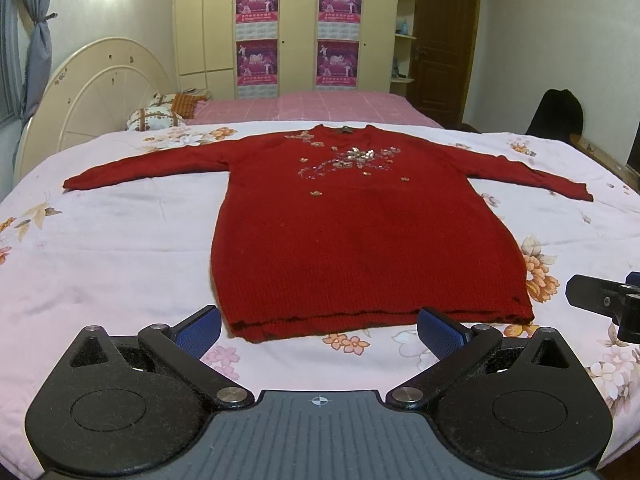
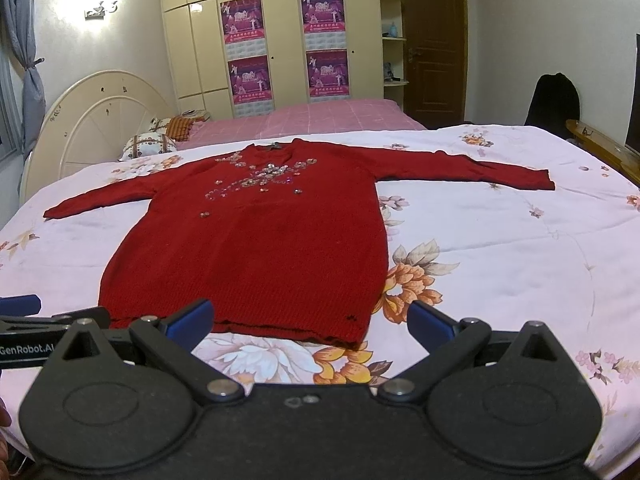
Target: Fold small clothes
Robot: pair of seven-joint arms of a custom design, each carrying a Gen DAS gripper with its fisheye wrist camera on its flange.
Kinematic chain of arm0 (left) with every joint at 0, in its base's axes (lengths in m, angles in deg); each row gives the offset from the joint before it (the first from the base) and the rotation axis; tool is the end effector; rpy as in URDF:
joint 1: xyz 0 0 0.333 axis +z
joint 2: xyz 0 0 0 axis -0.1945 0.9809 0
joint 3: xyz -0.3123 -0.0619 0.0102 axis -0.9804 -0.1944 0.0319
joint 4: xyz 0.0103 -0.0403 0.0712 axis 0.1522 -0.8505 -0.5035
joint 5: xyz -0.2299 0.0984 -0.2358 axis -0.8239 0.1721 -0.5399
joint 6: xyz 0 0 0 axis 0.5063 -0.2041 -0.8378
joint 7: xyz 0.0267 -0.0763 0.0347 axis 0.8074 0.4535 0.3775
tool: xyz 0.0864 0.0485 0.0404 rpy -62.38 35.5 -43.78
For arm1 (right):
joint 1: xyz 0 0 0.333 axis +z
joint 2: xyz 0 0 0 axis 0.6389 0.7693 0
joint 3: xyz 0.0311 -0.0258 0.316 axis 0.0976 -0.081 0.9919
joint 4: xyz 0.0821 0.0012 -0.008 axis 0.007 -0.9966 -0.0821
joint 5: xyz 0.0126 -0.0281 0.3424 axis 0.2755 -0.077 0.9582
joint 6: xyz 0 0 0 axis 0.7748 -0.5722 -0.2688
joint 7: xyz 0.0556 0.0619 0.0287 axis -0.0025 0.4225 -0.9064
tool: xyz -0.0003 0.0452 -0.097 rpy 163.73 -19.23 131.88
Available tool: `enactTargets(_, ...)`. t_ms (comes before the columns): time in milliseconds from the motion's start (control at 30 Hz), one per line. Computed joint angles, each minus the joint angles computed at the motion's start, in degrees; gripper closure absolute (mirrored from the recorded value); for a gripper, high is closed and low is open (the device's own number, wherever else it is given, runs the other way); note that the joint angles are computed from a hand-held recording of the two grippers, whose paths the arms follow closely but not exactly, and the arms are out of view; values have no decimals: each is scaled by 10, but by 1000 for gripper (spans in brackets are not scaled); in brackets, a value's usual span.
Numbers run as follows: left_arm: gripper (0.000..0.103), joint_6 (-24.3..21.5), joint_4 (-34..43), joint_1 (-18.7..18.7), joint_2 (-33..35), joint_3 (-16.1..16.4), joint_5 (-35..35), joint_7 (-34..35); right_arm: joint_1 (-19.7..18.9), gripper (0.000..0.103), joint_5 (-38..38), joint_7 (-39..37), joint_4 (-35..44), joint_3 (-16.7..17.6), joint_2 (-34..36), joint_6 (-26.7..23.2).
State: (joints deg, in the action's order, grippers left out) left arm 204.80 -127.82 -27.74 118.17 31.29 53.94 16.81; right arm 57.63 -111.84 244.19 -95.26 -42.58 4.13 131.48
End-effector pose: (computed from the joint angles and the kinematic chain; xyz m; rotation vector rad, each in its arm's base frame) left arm 0.6756 -0.1974 0.4878 -1.5428 1.9091 -0.9093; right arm 0.5741 0.1980 0.5082 -1.4789 1.8518 -0.8802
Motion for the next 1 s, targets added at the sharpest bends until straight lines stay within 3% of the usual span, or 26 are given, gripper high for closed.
enactTargets(1000,0,0,4,-11,2,13,18,-19,-3,1,-12,10,-8,1,-7,5)
